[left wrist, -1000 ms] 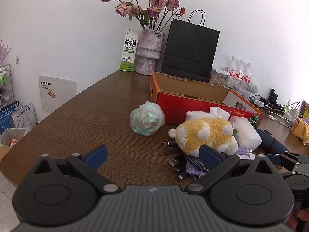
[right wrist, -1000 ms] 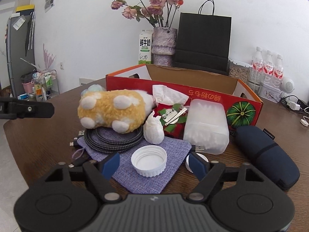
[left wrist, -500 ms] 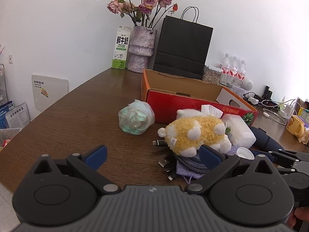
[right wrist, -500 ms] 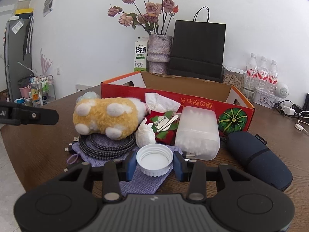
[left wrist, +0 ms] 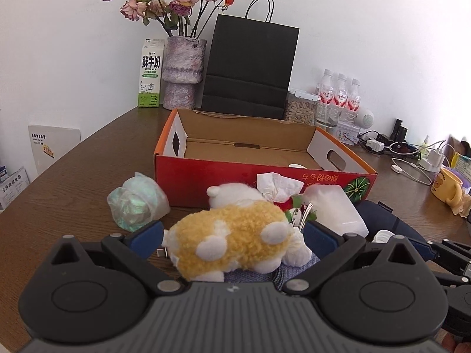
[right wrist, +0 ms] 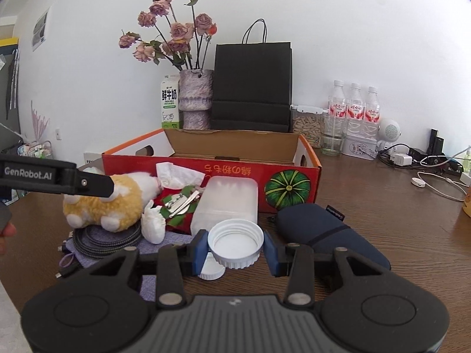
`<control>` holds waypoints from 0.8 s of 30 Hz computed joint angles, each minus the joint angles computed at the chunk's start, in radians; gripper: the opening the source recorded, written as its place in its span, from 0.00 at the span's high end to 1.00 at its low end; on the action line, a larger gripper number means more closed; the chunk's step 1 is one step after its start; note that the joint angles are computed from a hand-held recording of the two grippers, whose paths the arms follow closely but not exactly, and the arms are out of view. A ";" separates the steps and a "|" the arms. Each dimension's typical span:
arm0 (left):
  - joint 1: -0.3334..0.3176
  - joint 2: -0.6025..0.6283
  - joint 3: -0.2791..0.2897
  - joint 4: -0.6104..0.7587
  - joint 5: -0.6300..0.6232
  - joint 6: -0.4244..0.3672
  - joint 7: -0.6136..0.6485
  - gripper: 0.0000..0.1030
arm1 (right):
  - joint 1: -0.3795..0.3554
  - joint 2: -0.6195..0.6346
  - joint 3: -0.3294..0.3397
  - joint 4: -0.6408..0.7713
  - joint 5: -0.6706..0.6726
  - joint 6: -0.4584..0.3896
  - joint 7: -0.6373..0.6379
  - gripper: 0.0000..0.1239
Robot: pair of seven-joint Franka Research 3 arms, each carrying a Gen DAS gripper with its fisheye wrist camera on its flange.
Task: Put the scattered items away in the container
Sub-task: 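Grasp the yellow plush toy with the left gripper while the right holds the cap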
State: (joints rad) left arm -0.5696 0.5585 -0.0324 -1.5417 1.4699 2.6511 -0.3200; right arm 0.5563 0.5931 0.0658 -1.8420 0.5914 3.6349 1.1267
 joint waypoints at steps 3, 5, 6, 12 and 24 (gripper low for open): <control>-0.003 0.046 -0.011 0.064 -0.081 -0.045 0.086 0.00 | -0.030 0.000 0.020 -0.005 -0.032 0.008 0.023 0.68; -0.016 0.076 -0.008 0.105 -0.140 -0.089 0.143 0.00 | -0.052 0.001 0.035 -0.010 -0.061 0.012 0.044 0.68; -0.024 0.092 -0.004 0.129 -0.167 -0.114 0.167 0.00 | -0.060 0.001 0.039 -0.011 -0.074 0.012 0.054 0.68; -0.049 0.139 0.032 0.191 -0.258 -0.148 0.206 0.00 | -0.099 0.008 0.059 -0.015 -0.141 0.008 0.108 0.68; -0.076 0.201 0.065 0.273 -0.342 -0.192 0.281 0.00 | -0.120 0.008 0.059 -0.025 -0.201 0.004 0.166 0.68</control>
State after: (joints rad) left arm -0.6453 0.7590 0.0329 -1.2688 1.1281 2.4589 -0.0387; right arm 0.4365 0.6008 0.1251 -1.8674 0.3900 3.6390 1.2926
